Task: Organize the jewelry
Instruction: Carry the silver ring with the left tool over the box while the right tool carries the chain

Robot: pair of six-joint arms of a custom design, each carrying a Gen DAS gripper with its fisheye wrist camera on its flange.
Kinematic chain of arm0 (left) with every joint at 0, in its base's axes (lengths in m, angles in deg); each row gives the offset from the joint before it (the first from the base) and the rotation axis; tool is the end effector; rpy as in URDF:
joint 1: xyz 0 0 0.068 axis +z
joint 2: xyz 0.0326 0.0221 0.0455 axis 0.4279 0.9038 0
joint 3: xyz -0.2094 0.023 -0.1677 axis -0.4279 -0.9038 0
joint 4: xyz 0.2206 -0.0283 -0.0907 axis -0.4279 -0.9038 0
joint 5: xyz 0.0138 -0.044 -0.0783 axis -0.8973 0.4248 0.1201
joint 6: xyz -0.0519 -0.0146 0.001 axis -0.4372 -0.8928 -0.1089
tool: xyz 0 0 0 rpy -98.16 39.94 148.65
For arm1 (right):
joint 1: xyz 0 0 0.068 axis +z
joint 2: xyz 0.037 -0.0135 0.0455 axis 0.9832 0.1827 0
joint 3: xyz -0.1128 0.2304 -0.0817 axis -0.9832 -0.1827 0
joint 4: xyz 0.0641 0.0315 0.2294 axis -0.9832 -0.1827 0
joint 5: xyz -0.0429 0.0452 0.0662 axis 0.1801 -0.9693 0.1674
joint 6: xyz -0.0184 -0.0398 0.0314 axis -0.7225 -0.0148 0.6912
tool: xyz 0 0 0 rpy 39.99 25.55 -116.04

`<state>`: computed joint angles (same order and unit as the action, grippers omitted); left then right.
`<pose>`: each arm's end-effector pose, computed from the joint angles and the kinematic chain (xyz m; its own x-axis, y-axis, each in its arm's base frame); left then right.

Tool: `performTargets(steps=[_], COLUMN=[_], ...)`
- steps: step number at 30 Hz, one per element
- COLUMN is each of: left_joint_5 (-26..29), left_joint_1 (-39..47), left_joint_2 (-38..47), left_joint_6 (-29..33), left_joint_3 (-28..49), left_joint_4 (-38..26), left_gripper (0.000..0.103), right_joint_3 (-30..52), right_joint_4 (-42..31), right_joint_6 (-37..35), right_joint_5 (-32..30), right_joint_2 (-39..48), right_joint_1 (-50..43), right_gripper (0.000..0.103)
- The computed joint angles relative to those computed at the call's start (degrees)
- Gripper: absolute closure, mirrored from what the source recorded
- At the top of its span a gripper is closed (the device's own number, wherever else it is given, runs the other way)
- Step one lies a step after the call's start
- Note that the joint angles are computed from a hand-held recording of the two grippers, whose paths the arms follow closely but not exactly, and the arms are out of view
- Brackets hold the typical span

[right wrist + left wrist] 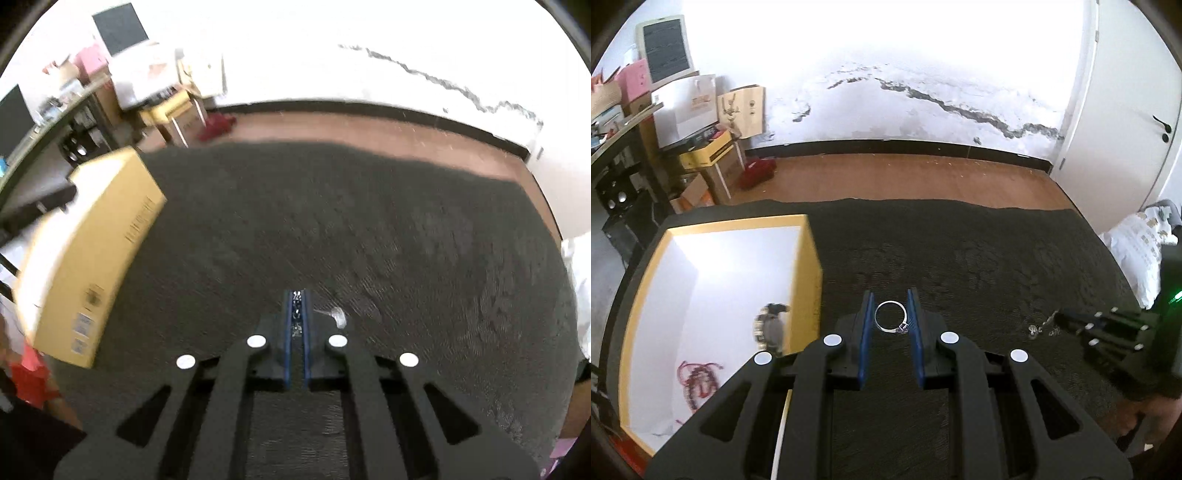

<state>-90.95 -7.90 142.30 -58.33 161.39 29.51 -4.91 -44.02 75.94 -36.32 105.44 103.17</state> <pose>0.3180 -0.2030 0.2698 -0.7043 0.2319 -0.6710 0.3437 0.9384 -0.0365 0.2695 0.1121 0.2226 -0.8090 0.1158 -0.5763 0.0453 0.9898 0.1352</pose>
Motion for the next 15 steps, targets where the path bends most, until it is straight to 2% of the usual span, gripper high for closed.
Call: performTargets(steps=[6, 15], left_joint_5=[2.36, 7.15], left_joint_1=[5.78, 21.05], left_joint_2=[-5.70, -11.78], left_joint_6=[2.44, 7.06], left_joint_3=[-2.77, -4.57], left_joint_4=[-2.09, -4.56], left_gripper=[0.085, 0.085], right_joint_3=[12.47, 41.24], right_joint_4=[-5.48, -14.15], right_joint_6=[1.74, 1.63], right_joint_5=[2.90, 6.87], right_joint_2=[2.18, 16.71], right_joint_1=[7.32, 17.91], right_gripper=[0.098, 0.098])
